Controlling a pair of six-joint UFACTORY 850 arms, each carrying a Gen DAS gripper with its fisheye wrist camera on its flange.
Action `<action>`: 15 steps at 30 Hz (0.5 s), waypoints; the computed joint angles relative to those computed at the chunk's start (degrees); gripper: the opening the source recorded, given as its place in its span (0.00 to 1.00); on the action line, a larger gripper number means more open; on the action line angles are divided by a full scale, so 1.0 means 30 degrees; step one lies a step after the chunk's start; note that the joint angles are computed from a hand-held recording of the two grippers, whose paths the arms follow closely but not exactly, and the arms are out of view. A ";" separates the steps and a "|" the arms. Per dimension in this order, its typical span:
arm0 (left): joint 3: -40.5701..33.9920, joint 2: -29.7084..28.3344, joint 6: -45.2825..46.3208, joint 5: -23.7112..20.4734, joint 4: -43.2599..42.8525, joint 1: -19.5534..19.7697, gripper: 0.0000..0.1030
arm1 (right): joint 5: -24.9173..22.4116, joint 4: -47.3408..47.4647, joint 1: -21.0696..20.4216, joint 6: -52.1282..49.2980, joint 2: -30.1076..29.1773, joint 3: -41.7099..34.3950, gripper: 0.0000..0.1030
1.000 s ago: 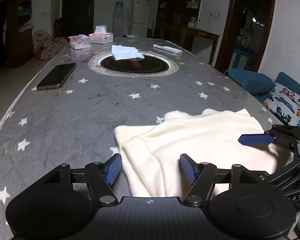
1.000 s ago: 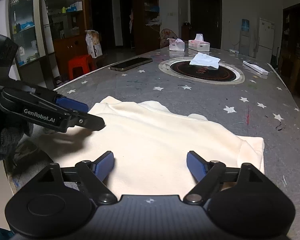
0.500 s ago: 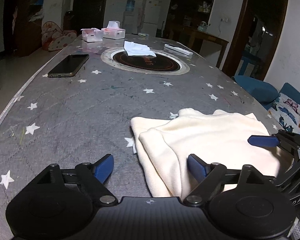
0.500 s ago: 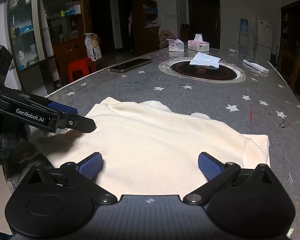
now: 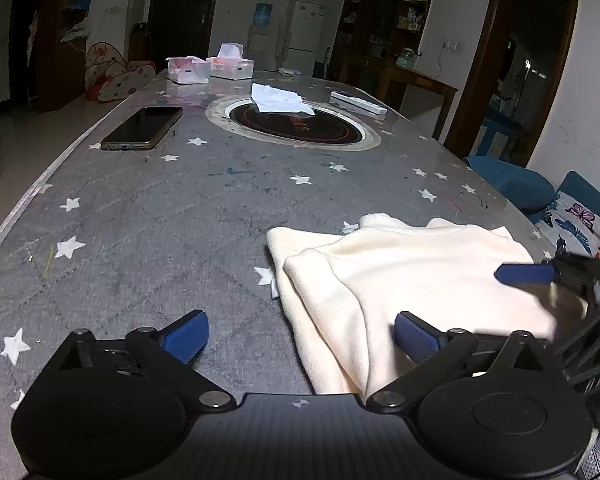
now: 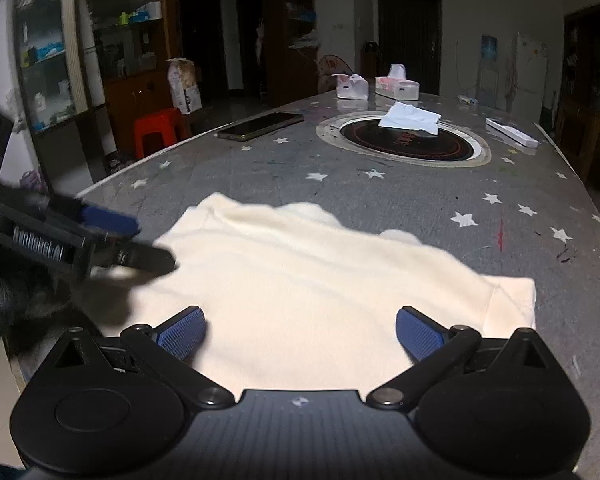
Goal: Fold clothes
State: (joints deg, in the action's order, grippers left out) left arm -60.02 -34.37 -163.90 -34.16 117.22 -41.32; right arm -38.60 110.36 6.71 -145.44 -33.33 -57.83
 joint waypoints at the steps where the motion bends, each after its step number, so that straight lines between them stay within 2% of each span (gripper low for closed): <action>1: 0.0058 0.0024 -0.0074 -0.0013 0.0080 -0.0002 1.00 | -0.0065 -0.0408 -0.0026 0.0694 -0.0011 -0.0215 1.00; 7: 0.0205 0.0058 -0.0642 -0.0151 0.0536 -0.0004 1.00 | 0.0721 -0.1696 0.0149 0.3516 -0.0859 -0.2211 1.00; 11: 0.0264 0.0063 -0.0680 -0.0209 0.0679 -0.0022 1.00 | 0.1443 -0.4330 0.0276 0.7574 -0.1961 -0.4051 1.00; 15: 0.0342 0.0075 -0.0694 -0.0268 0.0859 -0.0034 1.00 | 0.1721 -0.4596 0.0346 0.7889 -0.2213 -0.4476 1.00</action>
